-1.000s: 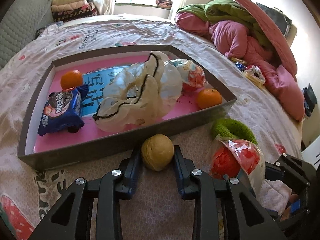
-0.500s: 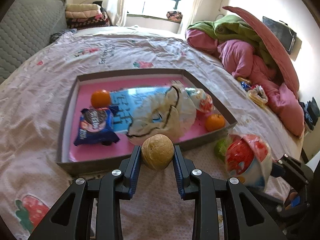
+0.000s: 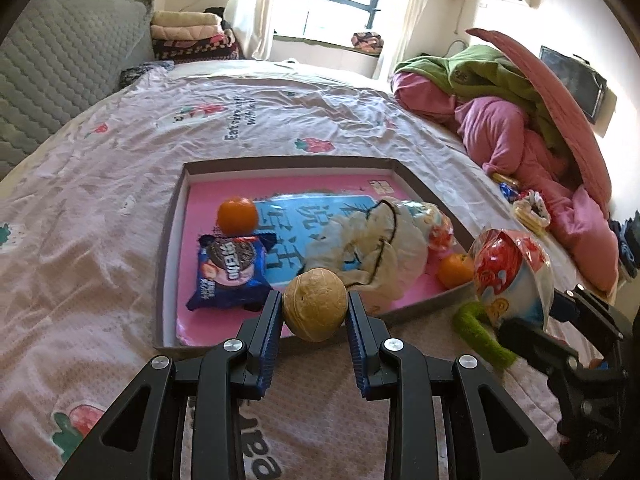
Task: Organize objects
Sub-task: 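Close left gripper on the ball while right gripper closes on the wrapped egg, then carry the ball and the wrapped egg over the tray and lower them in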
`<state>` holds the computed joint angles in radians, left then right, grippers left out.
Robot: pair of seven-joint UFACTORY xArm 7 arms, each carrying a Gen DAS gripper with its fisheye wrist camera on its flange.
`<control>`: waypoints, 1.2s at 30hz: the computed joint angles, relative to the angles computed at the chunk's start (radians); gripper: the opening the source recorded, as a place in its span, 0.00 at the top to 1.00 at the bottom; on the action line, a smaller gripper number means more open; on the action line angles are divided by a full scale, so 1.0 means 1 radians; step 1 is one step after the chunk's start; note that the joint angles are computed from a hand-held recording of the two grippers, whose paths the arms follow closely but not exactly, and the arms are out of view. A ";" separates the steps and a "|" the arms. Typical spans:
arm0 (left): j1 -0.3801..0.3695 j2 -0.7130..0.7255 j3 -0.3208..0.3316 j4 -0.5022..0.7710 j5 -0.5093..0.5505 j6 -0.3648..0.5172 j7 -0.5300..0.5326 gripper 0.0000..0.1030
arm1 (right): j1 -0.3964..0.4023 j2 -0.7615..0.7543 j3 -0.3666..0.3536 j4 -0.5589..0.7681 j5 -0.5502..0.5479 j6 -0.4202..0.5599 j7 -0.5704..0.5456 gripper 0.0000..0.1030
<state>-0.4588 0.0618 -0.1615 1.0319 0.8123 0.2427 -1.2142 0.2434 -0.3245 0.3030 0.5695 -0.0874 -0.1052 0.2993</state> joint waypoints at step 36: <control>-0.057 0.159 0.101 0.145 0.057 -0.002 0.021 0.69 | -0.248 0.310 0.168 0.260 -0.275 0.057 0.091 0.53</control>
<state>-0.5157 0.2212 -0.0606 1.1768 0.8694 0.2409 -1.1931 -0.0049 -0.0140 0.4714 0.8296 -0.3621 -0.0485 0.3907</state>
